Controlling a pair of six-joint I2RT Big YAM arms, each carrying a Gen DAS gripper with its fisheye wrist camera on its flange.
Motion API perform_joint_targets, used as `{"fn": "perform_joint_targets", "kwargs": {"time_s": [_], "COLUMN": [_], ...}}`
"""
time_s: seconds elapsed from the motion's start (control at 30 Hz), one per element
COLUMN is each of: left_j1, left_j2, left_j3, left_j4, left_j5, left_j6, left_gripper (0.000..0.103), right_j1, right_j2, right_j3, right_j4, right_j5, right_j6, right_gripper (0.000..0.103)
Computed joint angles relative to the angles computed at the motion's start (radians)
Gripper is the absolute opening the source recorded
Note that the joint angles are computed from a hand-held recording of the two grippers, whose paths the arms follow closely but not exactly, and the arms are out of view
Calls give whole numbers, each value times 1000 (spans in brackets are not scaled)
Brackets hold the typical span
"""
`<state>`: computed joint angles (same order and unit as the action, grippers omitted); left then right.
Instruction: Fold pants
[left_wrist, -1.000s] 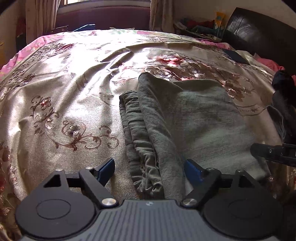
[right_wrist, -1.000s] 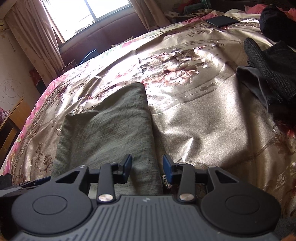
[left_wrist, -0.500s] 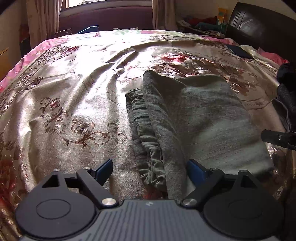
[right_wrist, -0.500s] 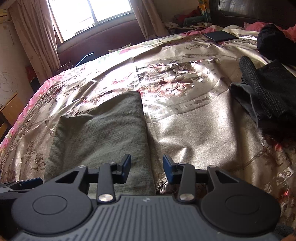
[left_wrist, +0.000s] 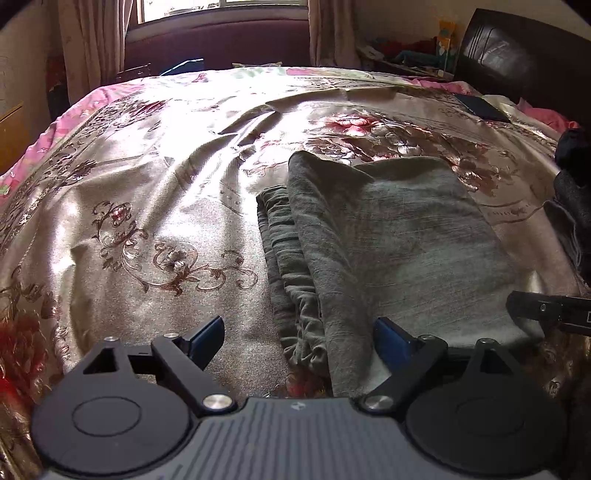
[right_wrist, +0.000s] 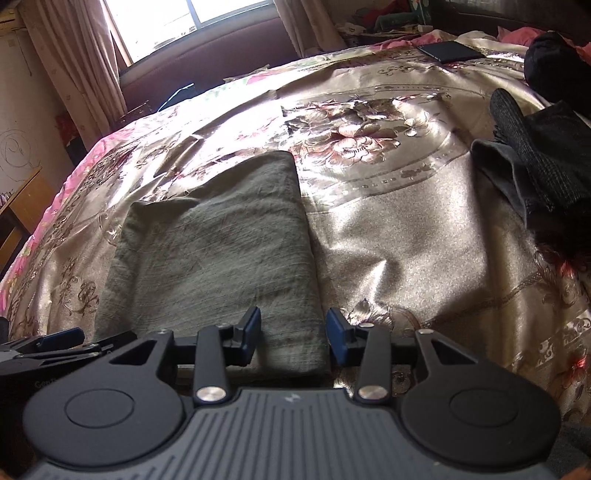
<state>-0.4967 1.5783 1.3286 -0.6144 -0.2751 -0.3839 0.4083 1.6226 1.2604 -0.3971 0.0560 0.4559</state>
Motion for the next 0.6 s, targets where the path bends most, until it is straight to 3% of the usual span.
{"fn": "perform_joint_targets", "kwargs": {"time_s": [0.1, 0.27, 0.5, 0.6], "left_j1": [-9, -17, -28, -22], "left_j2": [-10, -12, -29, -33], "left_j3": [-7, 0, -3, -2], "left_j4": [3, -14, -3, -1], "left_j5": [-33, -72, -119, -100], "left_j6": [-9, -28, -30, -38], "left_gripper": [100, 101, 103, 103], "right_j1": [6, 19, 33, 33], "right_j2": [0, -33, -29, -30], "right_j3": [0, -38, -30, -32], "right_j4": [8, 86, 75, 74], "right_j5": [12, 18, 1, 5], "right_j6": [-14, -44, -54, -51], "right_gripper": [42, 42, 42, 42]}}
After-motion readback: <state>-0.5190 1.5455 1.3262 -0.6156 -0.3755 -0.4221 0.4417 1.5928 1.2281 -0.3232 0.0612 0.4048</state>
